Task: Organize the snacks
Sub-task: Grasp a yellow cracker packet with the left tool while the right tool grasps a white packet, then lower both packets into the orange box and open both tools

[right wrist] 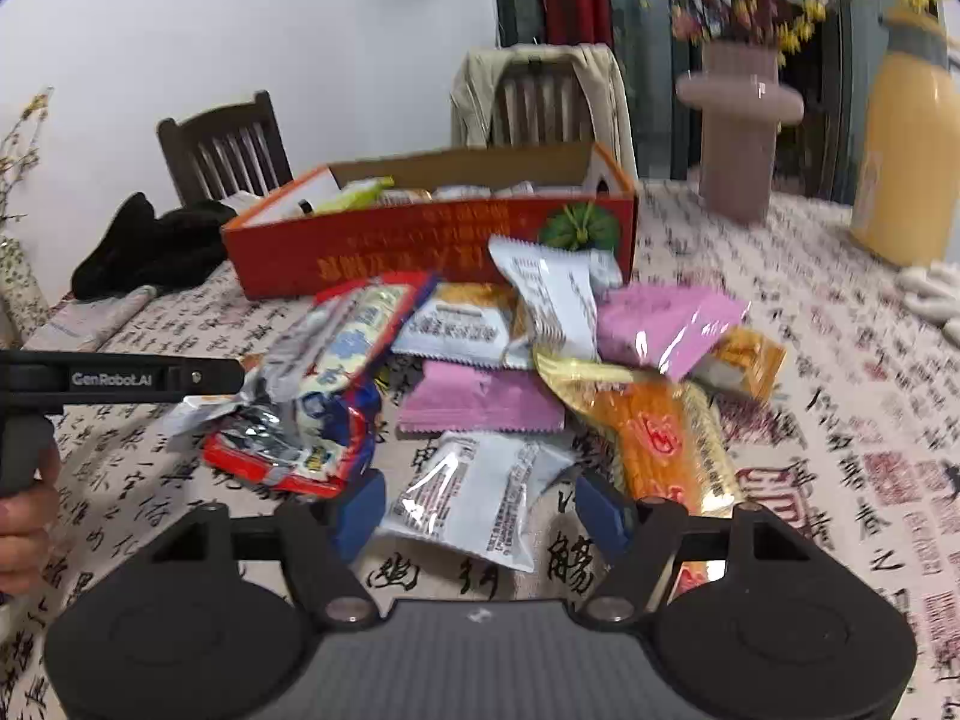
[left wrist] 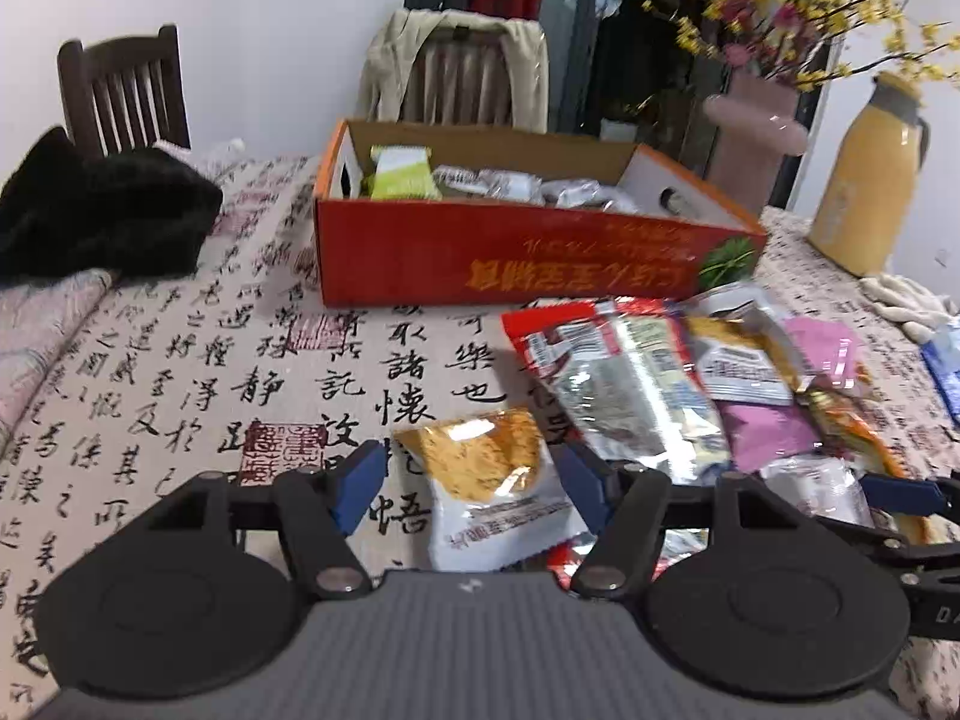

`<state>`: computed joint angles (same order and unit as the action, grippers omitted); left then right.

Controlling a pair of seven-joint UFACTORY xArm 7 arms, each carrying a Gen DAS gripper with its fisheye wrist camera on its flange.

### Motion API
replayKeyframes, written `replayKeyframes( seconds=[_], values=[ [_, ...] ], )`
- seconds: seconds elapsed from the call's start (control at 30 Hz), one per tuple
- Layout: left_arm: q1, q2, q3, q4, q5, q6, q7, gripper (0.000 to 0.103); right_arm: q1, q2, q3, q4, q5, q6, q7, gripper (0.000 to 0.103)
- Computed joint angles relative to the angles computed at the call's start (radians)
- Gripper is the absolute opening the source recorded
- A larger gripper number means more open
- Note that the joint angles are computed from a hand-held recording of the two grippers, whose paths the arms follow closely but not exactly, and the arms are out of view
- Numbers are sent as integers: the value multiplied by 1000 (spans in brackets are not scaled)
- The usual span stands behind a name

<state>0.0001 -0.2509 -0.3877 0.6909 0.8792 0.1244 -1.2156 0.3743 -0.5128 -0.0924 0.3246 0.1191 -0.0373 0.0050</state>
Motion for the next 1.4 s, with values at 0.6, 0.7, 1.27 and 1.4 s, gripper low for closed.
replayKeyframes(
  seconds=[0.6,0.7,1.27,1.4],
  values=[
    [-94,-222,57,-148,26,24,-104,42,80,-69,-50,-45,15,-8,-41,43],
    [-147,-340,72,-225,-59,40,-60,42,43,-153,8,-92,3,10,-23,43],
    [-232,-649,3,-356,-327,102,106,42,-44,-614,122,-242,-46,223,83,43],
    [-201,-654,-14,-355,-364,84,150,42,-43,-615,109,-238,-50,214,85,43]
  ],
)
